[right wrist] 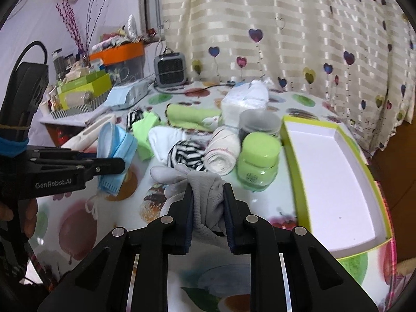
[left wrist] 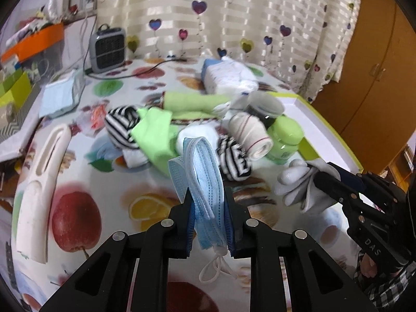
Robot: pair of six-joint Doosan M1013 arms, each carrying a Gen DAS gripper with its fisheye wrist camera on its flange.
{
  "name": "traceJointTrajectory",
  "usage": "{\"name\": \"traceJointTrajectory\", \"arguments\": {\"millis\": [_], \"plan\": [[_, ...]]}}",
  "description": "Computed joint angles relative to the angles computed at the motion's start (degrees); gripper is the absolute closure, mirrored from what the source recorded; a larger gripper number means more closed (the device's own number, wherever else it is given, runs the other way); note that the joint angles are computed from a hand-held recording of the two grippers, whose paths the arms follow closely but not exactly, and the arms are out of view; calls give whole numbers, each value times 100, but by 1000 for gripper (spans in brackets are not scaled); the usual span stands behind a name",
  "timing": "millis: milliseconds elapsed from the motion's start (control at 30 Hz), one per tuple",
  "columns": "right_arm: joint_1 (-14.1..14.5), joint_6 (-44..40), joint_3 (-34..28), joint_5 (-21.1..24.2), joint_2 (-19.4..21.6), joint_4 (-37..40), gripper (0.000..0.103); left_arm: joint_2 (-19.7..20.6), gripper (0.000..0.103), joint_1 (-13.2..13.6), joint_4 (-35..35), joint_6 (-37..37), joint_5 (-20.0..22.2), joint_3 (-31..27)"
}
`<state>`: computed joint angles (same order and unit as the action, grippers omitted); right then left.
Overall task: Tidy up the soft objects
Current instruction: 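Lift the mask and glove and carry both toward the white tray, then lower the mask and glove into the tray and open both grippers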
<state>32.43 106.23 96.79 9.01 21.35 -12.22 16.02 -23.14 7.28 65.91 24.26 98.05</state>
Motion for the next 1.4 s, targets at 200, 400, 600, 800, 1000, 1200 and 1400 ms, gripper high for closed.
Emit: {"name": "traceJointTrajectory", "arguments": {"millis": [200,400,600,800,1000,1200,1400], "plan": [[-49,2189,54,4,-117,-2106,82,-9,84,-87,-115,362,-122,-134],[-127,3961,124,97,-229,-3737,82,78,84,-167,-615,1106,-177,-402],[-221,4782,152,293,-296,-4427,82,217,84,-224,-1132,1777,-151,-686],[-330,5125,128,500,-310,-4634,82,401,84,-279,-1628,2387,-30,-982],[-441,5430,125,685,-312,-4795,82,612,84,-334,-2044,2913,110,-1327],[-549,5613,128,905,-300,-4811,82,864,84,-400,-2372,3348,340,-1713],[-644,5560,70,1093,-220,-4668,82,1110,84,-455,-2739,3762,583,-2078]]}}
